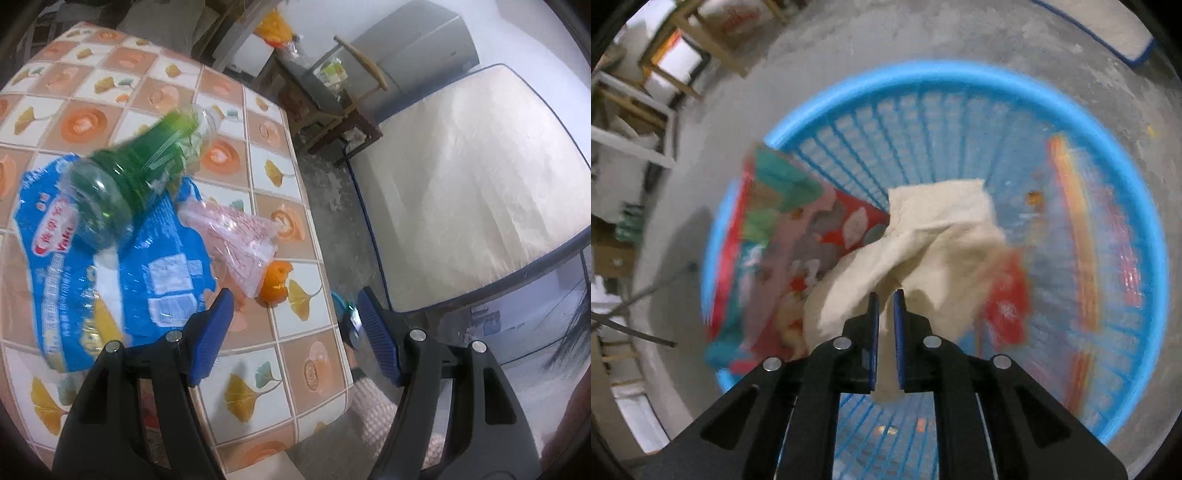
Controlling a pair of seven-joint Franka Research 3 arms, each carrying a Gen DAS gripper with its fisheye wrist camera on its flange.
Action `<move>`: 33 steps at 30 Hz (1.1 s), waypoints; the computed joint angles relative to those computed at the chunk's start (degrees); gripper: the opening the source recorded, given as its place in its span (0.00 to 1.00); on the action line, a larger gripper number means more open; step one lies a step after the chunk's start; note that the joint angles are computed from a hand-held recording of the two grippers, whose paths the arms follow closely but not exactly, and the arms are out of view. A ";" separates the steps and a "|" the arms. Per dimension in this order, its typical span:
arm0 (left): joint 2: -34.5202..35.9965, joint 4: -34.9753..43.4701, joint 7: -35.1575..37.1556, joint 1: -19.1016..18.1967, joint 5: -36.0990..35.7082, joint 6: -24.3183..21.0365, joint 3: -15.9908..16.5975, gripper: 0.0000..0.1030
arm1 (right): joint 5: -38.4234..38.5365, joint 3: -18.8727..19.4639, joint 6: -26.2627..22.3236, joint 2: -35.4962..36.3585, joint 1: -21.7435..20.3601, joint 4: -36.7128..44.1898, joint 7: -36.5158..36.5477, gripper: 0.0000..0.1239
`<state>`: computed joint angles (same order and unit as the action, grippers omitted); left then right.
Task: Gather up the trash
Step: 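Lower the cloth into the wastebasket and open the right tool while the left tool returns to the table, then grasp the green-labelled bottle with the right tool while the left tool grasps the red can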
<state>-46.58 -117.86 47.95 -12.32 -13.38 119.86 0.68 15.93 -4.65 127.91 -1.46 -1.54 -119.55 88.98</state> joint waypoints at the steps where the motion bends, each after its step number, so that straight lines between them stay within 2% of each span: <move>1: -0.36 0.04 -0.24 0.35 0.36 -0.02 -0.13 0.64 | 1.76 -0.43 -0.29 -1.75 -0.34 -0.71 -0.99 0.14; 2: -1.07 -0.01 -0.51 0.74 0.78 0.02 -0.21 0.64 | 3.35 -0.90 -0.75 -3.77 -0.72 -1.49 -1.68 0.26; 4: -2.31 -0.01 -1.00 1.39 1.67 0.34 -0.36 0.64 | 6.35 -1.75 -1.00 -7.82 -1.41 -3.20 -1.99 0.35; 9: -6.77 -0.38 -1.82 3.17 5.36 0.59 -0.67 0.68 | 18.51 -4.86 -4.44 -19.34 -2.22 -6.63 -3.73 0.44; 12: -9.52 -0.23 -2.37 4.75 8.69 -1.77 -1.08 0.70 | 22.84 -5.98 -5.18 -27.40 -1.77 -8.71 -4.33 0.47; 16: -12.46 -0.87 -3.07 5.93 11.86 -5.36 -1.27 0.72 | 27.23 -6.36 -5.21 -35.68 0.50 -9.83 -5.03 0.52; 19: -14.22 -2.00 -3.54 6.60 13.66 -7.54 -1.29 0.73 | 29.13 -5.31 -5.81 -39.37 3.94 -9.24 -5.32 0.56; 25: -15.93 -3.32 -1.68 7.75 18.74 -11.17 -2.19 0.78 | 30.50 -1.38 -11.25 -37.38 14.33 -1.65 -8.63 0.60; 28: -16.63 -4.14 -0.51 7.94 20.34 -11.71 -2.02 0.79 | 31.83 0.75 -15.89 -30.87 19.01 6.21 -7.63 0.60; 33: -20.43 -7.04 -1.54 8.57 20.00 -12.08 -0.41 0.80 | 28.71 5.79 -23.19 -19.11 22.34 22.37 -3.20 0.61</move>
